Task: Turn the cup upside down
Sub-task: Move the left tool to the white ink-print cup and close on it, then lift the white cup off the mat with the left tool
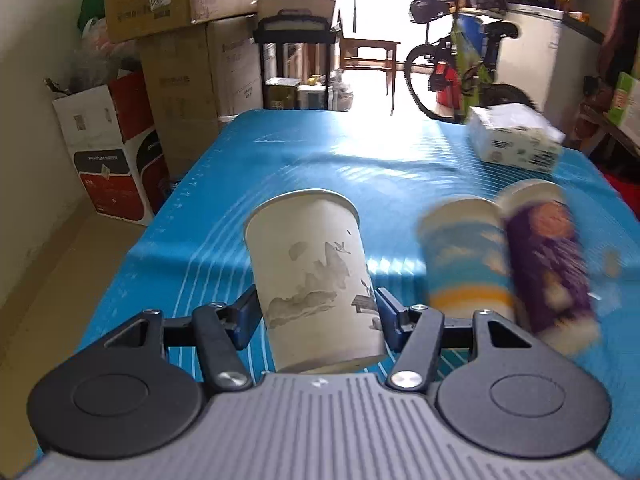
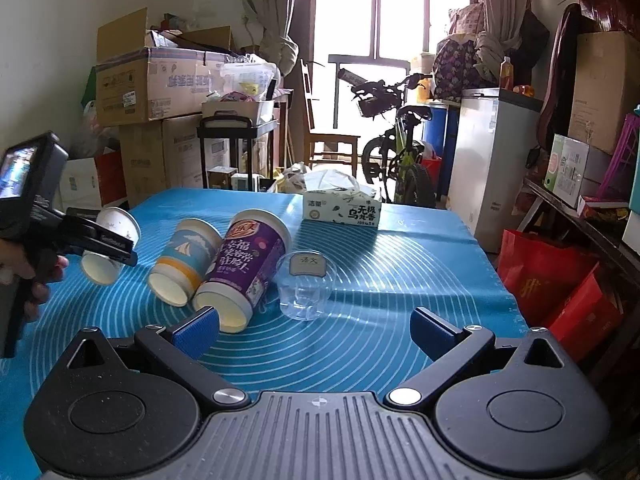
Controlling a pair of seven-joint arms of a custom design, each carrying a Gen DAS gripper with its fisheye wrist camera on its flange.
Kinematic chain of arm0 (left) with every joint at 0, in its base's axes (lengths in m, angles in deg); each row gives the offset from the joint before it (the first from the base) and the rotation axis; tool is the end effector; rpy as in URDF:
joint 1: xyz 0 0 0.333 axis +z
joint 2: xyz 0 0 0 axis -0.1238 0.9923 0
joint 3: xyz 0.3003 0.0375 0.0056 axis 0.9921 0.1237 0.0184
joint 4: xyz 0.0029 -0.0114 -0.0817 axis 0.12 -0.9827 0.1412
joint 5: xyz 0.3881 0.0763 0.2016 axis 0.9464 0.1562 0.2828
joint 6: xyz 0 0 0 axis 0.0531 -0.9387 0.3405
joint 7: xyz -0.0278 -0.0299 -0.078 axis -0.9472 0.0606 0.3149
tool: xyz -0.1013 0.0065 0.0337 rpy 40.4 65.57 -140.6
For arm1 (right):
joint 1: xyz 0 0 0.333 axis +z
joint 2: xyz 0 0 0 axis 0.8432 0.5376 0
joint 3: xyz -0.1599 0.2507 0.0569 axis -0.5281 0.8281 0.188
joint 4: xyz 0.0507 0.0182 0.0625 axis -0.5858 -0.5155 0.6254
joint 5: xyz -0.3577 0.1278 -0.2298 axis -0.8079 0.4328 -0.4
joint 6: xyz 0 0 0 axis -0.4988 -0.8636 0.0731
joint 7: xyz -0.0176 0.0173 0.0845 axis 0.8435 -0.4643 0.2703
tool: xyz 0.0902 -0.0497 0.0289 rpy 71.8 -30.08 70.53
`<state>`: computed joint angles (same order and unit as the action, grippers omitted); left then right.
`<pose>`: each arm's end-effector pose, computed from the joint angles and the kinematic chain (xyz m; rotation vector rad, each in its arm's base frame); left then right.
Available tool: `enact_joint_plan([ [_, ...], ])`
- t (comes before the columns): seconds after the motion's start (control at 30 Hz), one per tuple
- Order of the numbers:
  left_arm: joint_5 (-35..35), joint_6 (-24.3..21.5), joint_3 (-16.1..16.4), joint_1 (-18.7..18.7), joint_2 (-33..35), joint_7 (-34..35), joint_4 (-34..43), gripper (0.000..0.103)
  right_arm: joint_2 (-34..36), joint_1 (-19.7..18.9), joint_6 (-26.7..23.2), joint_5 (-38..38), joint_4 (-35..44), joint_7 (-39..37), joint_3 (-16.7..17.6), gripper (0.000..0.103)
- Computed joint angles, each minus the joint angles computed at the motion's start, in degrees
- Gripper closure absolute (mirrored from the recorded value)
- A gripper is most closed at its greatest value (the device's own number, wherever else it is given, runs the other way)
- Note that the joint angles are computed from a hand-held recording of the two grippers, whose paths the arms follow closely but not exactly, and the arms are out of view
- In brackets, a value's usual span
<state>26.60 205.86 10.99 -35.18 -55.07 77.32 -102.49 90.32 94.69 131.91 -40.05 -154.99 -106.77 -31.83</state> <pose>0.7056 -0.3587 0.3776 -1.3993 2.0697 -0.9183 0.4995 0.4395 0.3818 -1.3484 1.8227 -1.1491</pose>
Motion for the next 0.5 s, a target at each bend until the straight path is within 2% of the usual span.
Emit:
enact_joint_plan([
  [0.1, 0.1, 3.0, -1.6, 0.4, -6.7, 1.3, -9.3, 0.042, -1.3, 0.1, 0.6, 0.3, -1.5, 0.7, 0.4, 0.0],
  [0.2, 3.1, 5.8, 0.5, -2.9, -11.8, -0.1, -16.8, 0.042, -2.5, 0.3, 0.6, 0.7, -2.9, 1.3, 1.1, 0.0],
  [0.3, 4.1, 7.0, 0.1, -4.1, -14.5, -1.0, -21.4, 0.042, -3.4, 0.3, 0.0, 1.6, -4.3, 1.7, 1.8, 0.0],
  [0.4, 3.2, 8.1, -2.5, -3.0, -15.2, 0.9, -23.7, 0.042, -4.5, 0.2, -0.4, 2.6, -5.6, 2.2, 2.4, 0.0],
  [0.5, 0.5, 6.3, -6.2, -1.1, -14.9, 5.0, -24.0, 0.042, -5.5, 0.0, -1.1, 3.8, -7.0, 2.1, 2.9, 0.0],
])
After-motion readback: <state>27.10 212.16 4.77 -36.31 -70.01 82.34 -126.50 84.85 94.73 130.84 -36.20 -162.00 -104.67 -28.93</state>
